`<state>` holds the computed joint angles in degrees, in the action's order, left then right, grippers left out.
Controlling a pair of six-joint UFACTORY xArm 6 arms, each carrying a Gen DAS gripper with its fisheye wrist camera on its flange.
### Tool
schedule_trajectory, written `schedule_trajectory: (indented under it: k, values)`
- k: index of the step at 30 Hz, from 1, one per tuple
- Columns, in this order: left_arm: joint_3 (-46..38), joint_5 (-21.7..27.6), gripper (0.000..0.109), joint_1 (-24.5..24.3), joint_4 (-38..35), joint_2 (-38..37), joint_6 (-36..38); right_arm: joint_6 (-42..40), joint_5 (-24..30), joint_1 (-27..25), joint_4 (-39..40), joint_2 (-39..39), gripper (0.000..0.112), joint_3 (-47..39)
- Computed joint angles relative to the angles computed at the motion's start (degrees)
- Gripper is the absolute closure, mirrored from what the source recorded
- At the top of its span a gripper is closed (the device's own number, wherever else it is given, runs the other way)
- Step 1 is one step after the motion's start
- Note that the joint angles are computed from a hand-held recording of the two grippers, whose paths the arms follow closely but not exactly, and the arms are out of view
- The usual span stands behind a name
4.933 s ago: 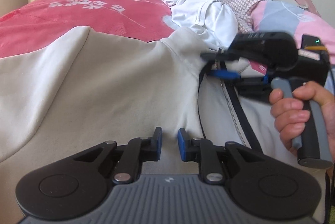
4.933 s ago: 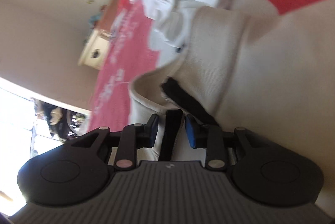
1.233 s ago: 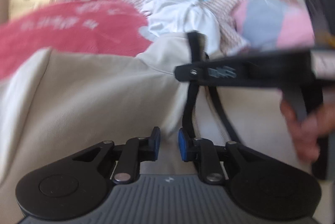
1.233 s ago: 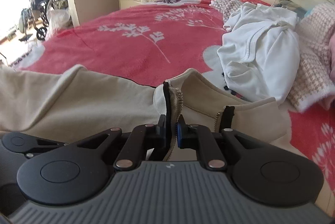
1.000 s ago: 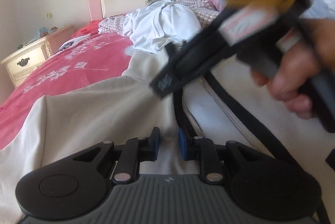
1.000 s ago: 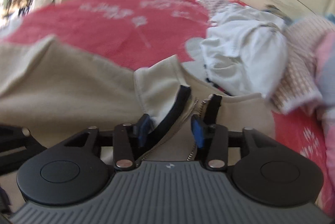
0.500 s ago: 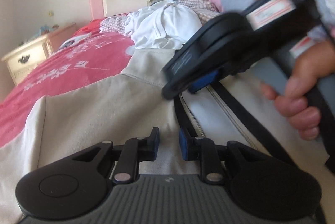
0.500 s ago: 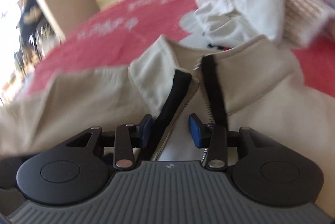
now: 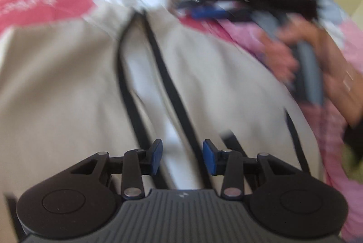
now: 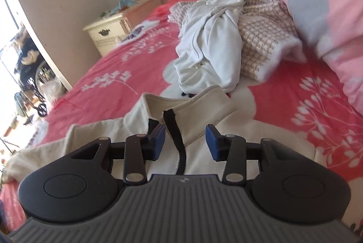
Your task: Fold clothes
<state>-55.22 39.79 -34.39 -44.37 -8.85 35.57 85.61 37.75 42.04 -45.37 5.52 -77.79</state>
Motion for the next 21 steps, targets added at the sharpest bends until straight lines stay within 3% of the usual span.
schedule_trajectory:
  k: [3, 6, 9, 11, 14, 21]
  values:
    - [2.3, -1.6, 0.07, -1.3, 1.3, -1.6, -1.6, -9.5, 1.7, -0.2, 4.4, 5.9, 0.073, -5.0]
    - [3.0, -0.9, 0.071, -0.7, 0.1, -2.3, -3.9, -19.7, 8.9, 0.9, 8.5, 14.1, 0.073, -14.4]
    - [4.7, -1.9, 0.084, -0.8, -0.1, -3.5, -4.5, -25.4, 15.6, 2.2, 8.5, 20.0, 0.076, -20.5]
    - [5.2, -2.5, 0.095, -0.8, -0.4, -3.9, -5.0, -22.3, 14.3, 2.4, 6.3, 18.5, 0.093, -18.1]
    - [6.0, -3.2, 0.102, -0.8, -1.3, -4.8, -4.5, -17.9, 10.6, 1.9, 4.3, 15.6, 0.1, -13.7]
    - [6.4, 0.5, 0.102, 1.7, -2.9, -8.0, -6.9, -5.9, -0.2, 1.6, -3.4, 7.4, 0.103, -4.2]
